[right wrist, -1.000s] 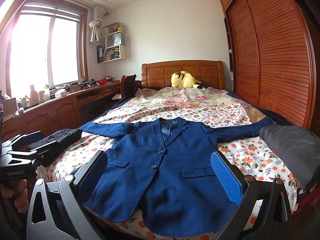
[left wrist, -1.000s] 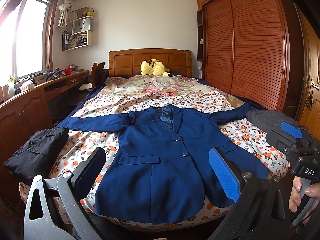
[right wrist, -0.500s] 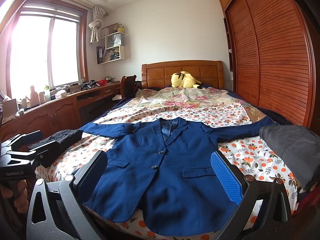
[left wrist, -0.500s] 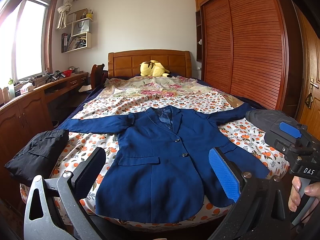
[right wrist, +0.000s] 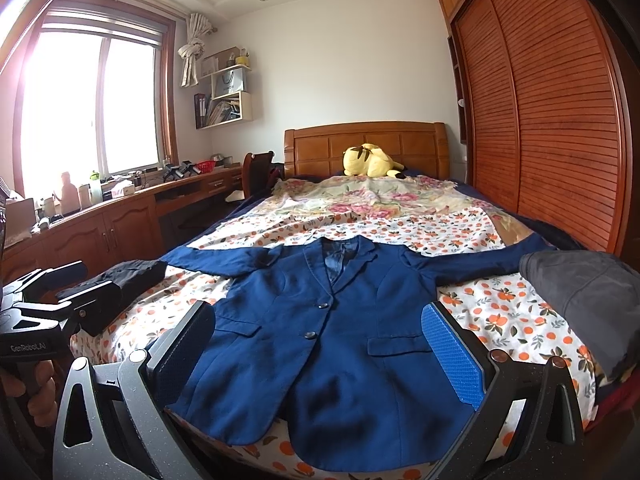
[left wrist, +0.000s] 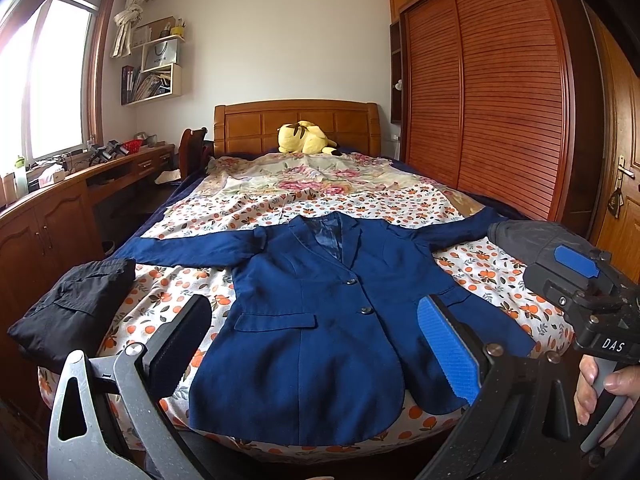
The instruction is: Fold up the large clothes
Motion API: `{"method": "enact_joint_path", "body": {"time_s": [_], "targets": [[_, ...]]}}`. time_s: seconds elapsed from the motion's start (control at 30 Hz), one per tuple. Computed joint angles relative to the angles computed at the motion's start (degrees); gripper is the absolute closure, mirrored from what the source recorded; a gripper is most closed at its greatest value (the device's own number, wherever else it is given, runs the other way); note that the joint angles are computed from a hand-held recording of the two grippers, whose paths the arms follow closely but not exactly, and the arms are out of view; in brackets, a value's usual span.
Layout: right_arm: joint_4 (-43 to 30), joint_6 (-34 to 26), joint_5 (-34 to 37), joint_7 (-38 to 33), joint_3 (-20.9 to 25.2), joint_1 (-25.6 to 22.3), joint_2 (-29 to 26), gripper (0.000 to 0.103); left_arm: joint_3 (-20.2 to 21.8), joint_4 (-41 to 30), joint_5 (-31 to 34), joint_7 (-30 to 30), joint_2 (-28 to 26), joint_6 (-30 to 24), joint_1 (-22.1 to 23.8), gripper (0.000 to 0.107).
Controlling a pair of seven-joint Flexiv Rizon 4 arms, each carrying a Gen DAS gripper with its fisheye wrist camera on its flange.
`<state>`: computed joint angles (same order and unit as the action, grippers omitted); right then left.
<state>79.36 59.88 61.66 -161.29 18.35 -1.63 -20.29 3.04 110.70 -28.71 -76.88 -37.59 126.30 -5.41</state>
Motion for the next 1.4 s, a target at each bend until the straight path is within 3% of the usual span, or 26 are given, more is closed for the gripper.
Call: {"method": "enact_joint_path", "body": {"time_s": [1.1,1.4], "targets": [[0.34,0.17,0.18,0.41,-0.19,0.31,0.3,0.0,-0.17,0.88,-0.35,0.9,0.67,1.28,-0.11,0.004],[-0.6,0.46,-3.41,1.01,-0.11,1.89,-1.85,0.0,0.42,-0.67,-0.99,0.17,-2.02,-1.76,1.55,0.004]]}}
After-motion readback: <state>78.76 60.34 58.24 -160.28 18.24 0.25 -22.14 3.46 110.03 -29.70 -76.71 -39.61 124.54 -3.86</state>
